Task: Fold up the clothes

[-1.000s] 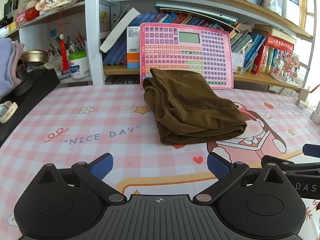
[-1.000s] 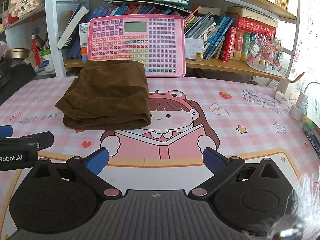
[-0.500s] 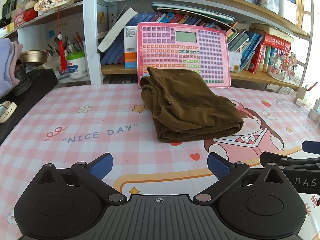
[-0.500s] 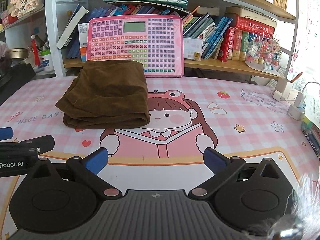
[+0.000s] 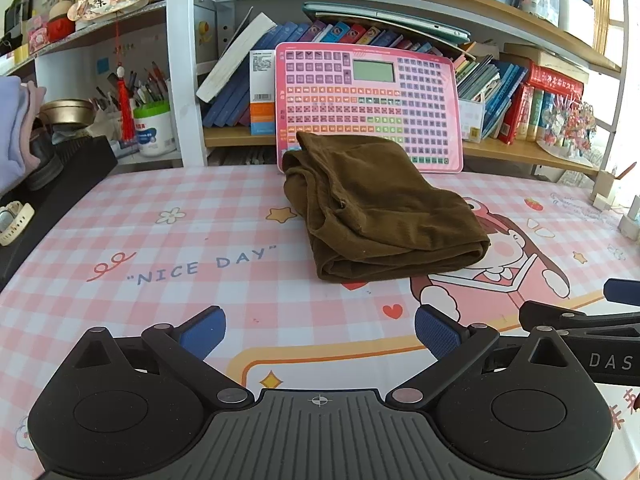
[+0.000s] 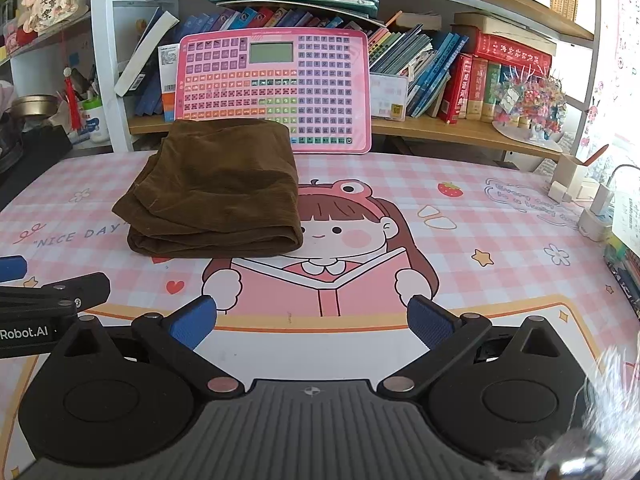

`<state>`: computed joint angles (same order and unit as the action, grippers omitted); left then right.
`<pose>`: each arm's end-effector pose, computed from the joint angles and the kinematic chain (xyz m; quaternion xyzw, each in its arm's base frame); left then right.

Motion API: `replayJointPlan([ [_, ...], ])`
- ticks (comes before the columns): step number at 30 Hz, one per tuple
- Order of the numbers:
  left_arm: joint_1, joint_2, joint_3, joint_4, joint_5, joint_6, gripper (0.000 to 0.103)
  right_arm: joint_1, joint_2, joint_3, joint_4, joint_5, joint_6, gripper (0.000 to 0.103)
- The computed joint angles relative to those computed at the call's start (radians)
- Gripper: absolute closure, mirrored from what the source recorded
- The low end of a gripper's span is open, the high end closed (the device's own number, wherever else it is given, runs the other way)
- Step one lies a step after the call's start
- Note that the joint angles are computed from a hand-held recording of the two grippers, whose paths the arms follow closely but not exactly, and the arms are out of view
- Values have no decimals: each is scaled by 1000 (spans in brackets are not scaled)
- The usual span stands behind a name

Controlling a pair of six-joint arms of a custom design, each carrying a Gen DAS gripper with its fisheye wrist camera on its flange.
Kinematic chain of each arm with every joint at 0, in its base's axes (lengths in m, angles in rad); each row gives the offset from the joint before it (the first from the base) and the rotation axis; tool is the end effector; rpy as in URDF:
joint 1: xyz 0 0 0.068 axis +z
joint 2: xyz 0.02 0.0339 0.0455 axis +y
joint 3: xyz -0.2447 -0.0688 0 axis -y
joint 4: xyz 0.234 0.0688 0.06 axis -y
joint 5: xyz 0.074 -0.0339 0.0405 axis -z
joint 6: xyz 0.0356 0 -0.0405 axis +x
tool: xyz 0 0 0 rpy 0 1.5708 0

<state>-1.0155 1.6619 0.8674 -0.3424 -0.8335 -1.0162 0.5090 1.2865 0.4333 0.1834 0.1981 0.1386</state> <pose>0.1754 -0.2327 0.1434 -0.0874 0.8929 0.0410 0.4397 0.2093 0.1088 0.1439 -0.1226 0.8884 0.0535 0.4391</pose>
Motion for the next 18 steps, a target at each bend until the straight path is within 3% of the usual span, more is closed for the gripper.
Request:
replayJointPlan([
  [18, -6, 0, -12, 17, -1, 19, 1, 7, -3, 4, -14, 13, 11, 0],
])
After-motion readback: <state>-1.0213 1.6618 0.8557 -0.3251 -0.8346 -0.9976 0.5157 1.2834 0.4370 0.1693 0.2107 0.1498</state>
